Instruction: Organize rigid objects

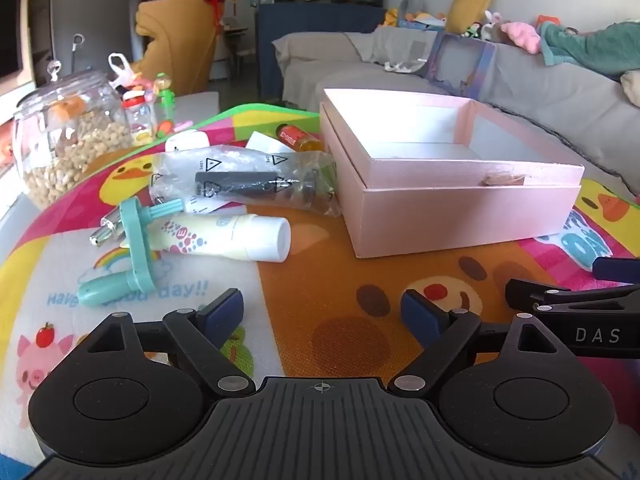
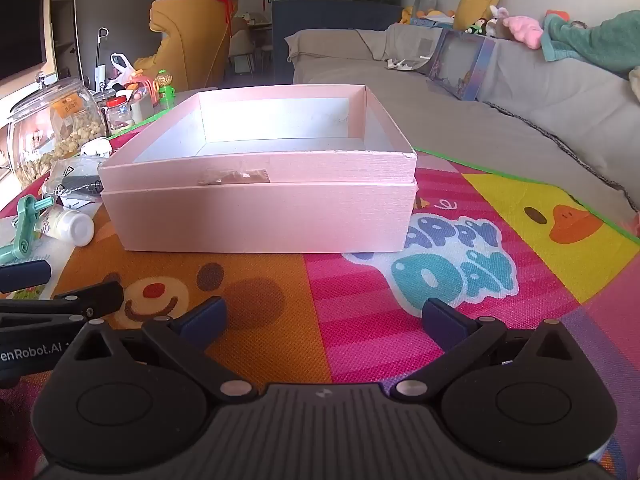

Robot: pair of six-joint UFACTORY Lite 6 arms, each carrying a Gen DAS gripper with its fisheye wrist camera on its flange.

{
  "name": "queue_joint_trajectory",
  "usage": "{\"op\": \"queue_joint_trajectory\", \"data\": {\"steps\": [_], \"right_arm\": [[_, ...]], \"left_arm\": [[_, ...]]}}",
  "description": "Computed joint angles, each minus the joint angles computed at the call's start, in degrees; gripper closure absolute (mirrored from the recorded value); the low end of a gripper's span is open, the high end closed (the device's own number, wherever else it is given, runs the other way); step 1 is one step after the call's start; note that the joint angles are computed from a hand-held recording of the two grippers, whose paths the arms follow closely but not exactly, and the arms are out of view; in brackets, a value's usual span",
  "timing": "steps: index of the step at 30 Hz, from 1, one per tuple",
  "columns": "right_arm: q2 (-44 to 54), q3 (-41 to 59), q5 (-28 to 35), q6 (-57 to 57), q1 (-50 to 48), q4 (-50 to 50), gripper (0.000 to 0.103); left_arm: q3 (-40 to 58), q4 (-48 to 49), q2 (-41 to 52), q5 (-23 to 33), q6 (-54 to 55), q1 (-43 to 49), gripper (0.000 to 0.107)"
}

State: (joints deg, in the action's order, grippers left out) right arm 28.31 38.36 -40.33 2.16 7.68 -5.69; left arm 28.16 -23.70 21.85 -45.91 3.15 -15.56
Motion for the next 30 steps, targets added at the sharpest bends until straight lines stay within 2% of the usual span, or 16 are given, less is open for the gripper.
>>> {"op": "queue_joint_trajectory", "data": {"steps": [2, 4, 7, 14, 30], "right_arm": [[-0.4, 0.3, 1.5, -3.0, 0.9, 3.0, 0.0], [0.0, -0.1, 0.0, 0.0, 0.1, 0.3, 0.0], [-0.2, 0.1, 0.6, 0.2, 0.1, 0.0, 0.0], [-0.2, 0.2, 0.4, 0.3, 0.4, 0.2, 0.0], [0.4, 0.3, 0.0, -0.1, 0.3, 0.4, 0.0]], "left_arm": [[0.4, 0.3, -0.5, 1.5, -0.1, 0.5, 0.016], [0.9, -3.1, 0.9, -0.2, 3.0, -1.4, 0.017], [0.1, 0.3, 0.0, -0.1, -0.1, 0.2, 0.017], [0.6, -0.1, 1.7, -1.4, -0.2, -0.3, 0.017], [0.0, 0.3, 0.4, -0.6, -0.2, 0.0, 0.017]]}}
